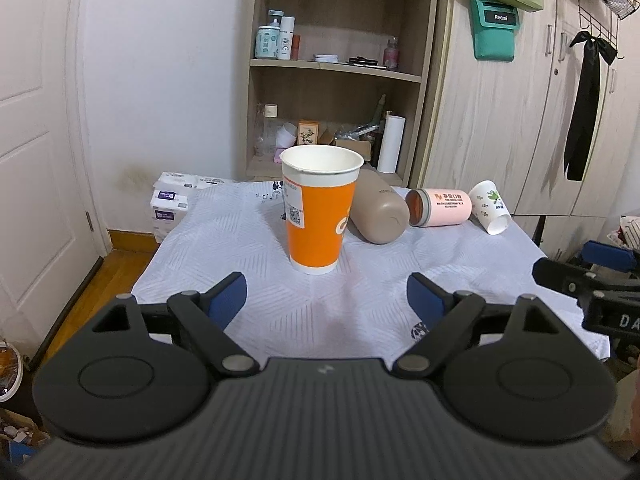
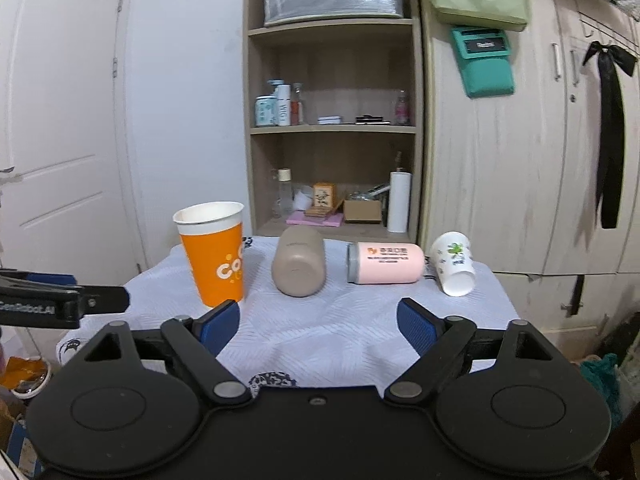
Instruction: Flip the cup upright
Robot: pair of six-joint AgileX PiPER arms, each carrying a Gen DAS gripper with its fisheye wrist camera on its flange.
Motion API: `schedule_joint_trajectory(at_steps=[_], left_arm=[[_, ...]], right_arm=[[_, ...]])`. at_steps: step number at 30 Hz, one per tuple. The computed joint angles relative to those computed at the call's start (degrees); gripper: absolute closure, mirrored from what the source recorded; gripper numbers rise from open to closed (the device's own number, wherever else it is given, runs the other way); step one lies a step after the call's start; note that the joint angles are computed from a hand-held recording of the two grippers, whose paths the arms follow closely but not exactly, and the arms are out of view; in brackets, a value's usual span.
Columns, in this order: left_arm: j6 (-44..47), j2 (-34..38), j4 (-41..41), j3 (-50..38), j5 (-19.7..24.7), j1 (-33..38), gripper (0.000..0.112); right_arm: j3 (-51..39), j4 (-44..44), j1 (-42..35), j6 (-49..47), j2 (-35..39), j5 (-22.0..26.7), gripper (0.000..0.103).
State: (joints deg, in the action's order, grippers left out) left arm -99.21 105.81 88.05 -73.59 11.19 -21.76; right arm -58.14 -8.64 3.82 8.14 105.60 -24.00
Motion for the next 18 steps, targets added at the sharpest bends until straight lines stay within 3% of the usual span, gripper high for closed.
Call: schedule_joint_trajectory(at_steps=[2, 4, 11, 18], left_arm=[[-1.39, -0.5, 1.41, 0.73, 0.58, -0.3, 0.02], [-2.1, -0.75, 2.14, 1.23, 1.67, -0.74, 0.018], [-0.68, -0.82, 0.28, 1.89, 2.76, -0.95, 0.012], [6.23, -0.36, -6.87, 1.21, 3.55, -0.71, 0.01]], right_arm=[[1.12, 0.3, -0.15, 0.22, -0.47, -0.95, 0.001], [1.82, 2.05, 0.35, -1.61, -0.92, -0.98, 0.001], [2.36, 20.03, 3.28, -17.24, -1.42, -0.25, 0.0], [1.91, 25.55, 3.47, -21.47, -1.29, 0.84, 0.0]])
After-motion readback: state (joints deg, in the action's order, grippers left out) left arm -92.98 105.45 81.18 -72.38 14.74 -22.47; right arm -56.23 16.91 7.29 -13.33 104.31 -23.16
